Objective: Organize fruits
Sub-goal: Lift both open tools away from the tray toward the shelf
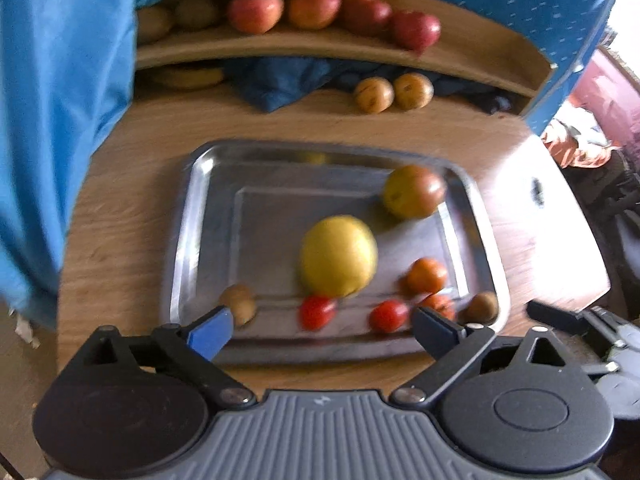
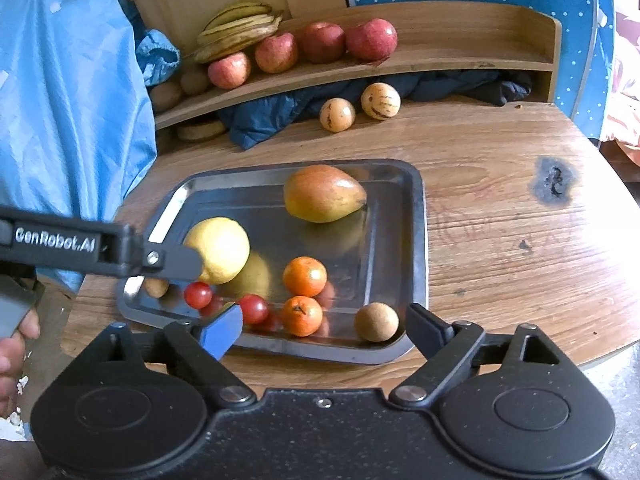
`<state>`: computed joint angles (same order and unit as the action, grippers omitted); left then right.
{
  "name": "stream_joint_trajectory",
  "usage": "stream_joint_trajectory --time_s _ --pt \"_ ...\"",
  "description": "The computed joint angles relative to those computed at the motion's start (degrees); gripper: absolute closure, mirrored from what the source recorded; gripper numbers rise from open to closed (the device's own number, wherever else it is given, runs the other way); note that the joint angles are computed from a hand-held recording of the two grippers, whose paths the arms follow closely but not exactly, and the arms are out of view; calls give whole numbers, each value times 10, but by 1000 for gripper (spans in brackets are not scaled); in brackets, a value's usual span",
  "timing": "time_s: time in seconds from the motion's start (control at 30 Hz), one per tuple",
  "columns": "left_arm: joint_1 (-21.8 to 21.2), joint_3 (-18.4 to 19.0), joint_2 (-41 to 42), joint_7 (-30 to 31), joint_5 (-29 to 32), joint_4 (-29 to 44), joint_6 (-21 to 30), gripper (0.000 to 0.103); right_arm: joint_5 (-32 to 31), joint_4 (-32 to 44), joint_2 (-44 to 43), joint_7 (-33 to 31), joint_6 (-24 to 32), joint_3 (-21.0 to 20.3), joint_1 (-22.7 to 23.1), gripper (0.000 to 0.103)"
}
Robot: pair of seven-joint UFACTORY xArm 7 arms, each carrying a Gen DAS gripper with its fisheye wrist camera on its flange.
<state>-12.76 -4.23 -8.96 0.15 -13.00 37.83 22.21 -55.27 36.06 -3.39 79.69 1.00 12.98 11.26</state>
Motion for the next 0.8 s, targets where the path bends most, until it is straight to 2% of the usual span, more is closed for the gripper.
stream_joint_trajectory --time_s 0.27,0.5,0.8 --pt "41 3 -2 -54 78 -2 73 1 90 -5 11 -78 -7 -6 21 5" --pt "50 -2 9 -90 120 18 96 1 150 0 25 -128 -9 -17 39 2" --pt "52 -2 42 -113 156 58 103 1 171 19 40 -146 1 -42 55 1"
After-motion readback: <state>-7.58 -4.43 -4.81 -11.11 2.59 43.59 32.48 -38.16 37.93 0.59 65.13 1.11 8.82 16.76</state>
